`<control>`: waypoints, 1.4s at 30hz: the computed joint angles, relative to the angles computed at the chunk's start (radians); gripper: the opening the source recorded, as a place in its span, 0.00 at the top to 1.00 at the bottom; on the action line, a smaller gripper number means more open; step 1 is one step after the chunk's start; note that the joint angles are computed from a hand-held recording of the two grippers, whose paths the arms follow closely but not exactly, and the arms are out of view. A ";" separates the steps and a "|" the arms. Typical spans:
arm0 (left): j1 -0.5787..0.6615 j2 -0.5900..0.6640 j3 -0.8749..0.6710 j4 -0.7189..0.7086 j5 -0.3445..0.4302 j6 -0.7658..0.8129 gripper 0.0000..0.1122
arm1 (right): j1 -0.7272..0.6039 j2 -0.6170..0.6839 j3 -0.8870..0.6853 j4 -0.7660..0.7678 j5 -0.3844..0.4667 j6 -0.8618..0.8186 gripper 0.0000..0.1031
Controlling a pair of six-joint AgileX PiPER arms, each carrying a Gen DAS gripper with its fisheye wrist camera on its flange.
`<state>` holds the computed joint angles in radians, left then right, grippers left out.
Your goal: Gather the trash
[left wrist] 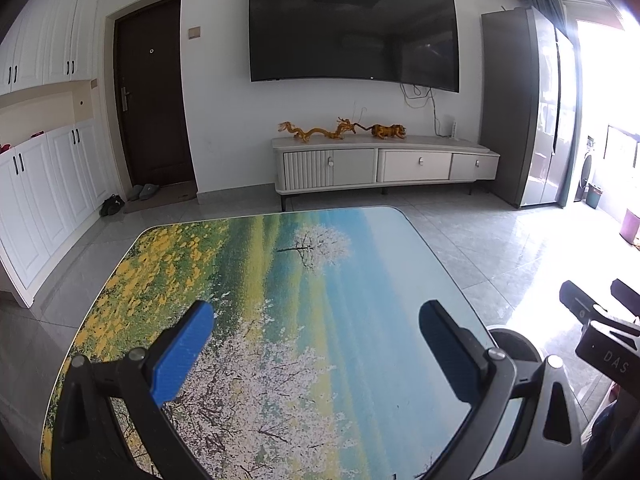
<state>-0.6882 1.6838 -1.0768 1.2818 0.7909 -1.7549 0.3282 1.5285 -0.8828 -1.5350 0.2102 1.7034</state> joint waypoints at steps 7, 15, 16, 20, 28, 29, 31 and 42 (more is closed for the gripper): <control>-0.006 -0.001 0.001 0.002 0.000 0.000 0.08 | -0.001 0.000 0.001 -0.003 0.000 0.001 0.00; -0.010 -0.005 0.007 0.004 0.001 -0.011 0.08 | 0.002 -0.002 0.001 0.007 0.007 -0.010 0.00; -0.010 -0.006 0.009 0.004 0.001 -0.013 0.08 | 0.002 -0.003 0.002 0.006 0.008 -0.010 0.00; -0.014 -0.015 0.017 0.004 0.001 -0.017 0.08 | 0.001 -0.004 0.001 0.000 0.009 -0.007 0.00; -0.018 -0.029 0.025 -0.002 0.003 -0.018 0.08 | 0.006 -0.014 0.010 -0.020 0.017 0.011 0.00; -0.017 -0.031 0.027 -0.002 0.002 -0.018 0.08 | 0.007 -0.015 0.012 -0.030 0.018 0.021 0.00; -0.018 -0.031 0.029 -0.001 0.002 -0.021 0.08 | 0.008 -0.020 0.015 -0.034 0.021 0.024 0.00; -0.025 -0.041 0.043 0.003 0.013 -0.032 0.08 | 0.018 -0.030 0.023 -0.032 0.033 0.024 0.00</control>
